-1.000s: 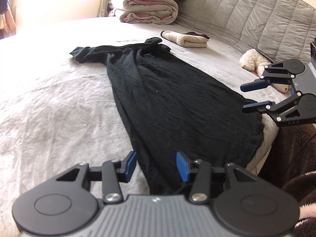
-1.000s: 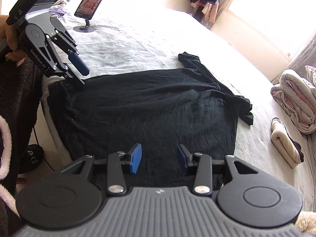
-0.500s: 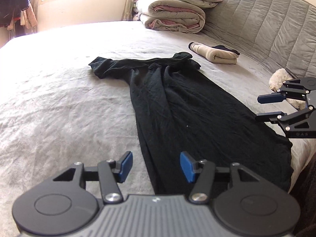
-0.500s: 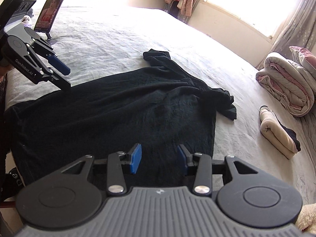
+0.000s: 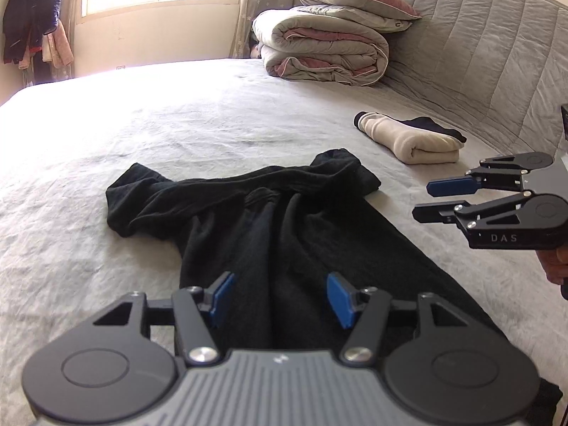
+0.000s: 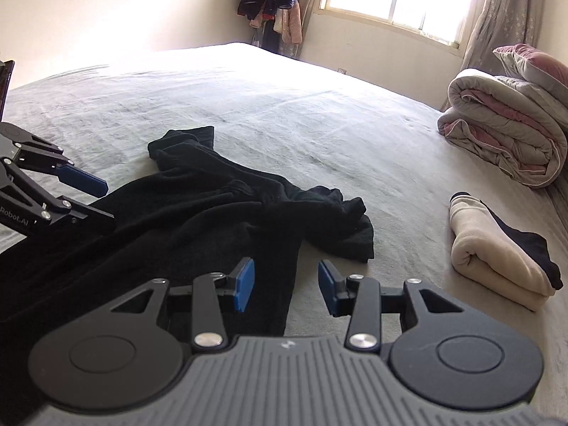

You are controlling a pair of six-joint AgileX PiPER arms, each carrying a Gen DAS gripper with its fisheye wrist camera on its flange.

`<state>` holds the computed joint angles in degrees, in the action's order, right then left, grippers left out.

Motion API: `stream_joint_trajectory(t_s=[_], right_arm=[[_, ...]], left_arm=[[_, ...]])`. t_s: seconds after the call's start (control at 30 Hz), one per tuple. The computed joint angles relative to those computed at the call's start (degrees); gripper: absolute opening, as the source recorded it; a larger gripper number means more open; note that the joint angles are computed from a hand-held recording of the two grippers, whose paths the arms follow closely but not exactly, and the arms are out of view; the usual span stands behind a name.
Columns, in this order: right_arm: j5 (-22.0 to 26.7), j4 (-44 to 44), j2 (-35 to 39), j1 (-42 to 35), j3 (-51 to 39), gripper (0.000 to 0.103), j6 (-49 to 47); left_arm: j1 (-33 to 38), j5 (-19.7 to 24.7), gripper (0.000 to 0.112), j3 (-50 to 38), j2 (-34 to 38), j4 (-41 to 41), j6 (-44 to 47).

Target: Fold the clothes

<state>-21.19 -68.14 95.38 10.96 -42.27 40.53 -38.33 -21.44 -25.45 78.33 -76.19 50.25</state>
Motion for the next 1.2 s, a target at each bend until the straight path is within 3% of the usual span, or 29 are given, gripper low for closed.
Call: stream_joint_trajectory(t_s=[0.17,0.27,0.37,0.47,0.57,0.6,0.63,0.7,0.77,0.83,0.97,1.2], right_arm=[[2.03,-14.10,10.16,-1.20,-13.01,0.043,19.47],[1.17,-16.84,15.72,-2.85,-19.39,0.043,27.73],[-3.26,-10.59,20.37,-5.74,-21.82,0.043,29.19],[-10.14,-4.44,23.89,-8.43,-21.02,0.043,25.78],[-11.25,-7.21,24.60,-8.46,-22.45,0.040,26.17],[-11.67,-8.53,24.49,-8.50,-22.63,0.036,26.76],[-11.87,-9.66,24.52,-8.51,-22.88,0.024,27.31],[-11.94,-11.13,24.61,-8.61,-23.35,0.012,28.29],[-12.22,-10.97,24.11,-9.06,-23.19,0.006,28.66],[-12.22,-7.58,23.23,-9.51,-22.23,0.006,25.81],[-12.26,2.00,21.06,-10.26,-19.56,0.005,17.84],[-11.91,24.19,17.45,-10.80,-14.58,0.005,-1.04]], left_arm=[[2.69,-1.30,0.060,-8.70,12.40,12.94,-10.82],[3.78,-1.32,0.059,-13.97,18.71,18.36,-13.16],[4.02,-2.37,0.059,-16.92,22.86,23.65,-14.44],[4.03,-5.60,0.059,-18.50,26.01,27.97,-16.01],[4.84,-8.79,0.059,-19.05,28.60,34.58,-20.67],[5.06,-9.83,0.059,-19.29,29.46,36.12,-21.70],[5.32,-10.67,0.055,-19.69,30.31,37.38,-22.54],[6.10,-11.03,0.041,-21.23,31.70,38.64,-23.51],[7.29,-10.60,0.014,-22.36,31.93,39.83,-24.46],[9.05,-9.08,0.006,-24.23,31.76,40.08,-24.48],[11.69,-6.41,0.005,-28.13,31.69,38.50,-22.56],[14.38,-1.97,0.005,-39.65,36.24,28.17,-9.26]])
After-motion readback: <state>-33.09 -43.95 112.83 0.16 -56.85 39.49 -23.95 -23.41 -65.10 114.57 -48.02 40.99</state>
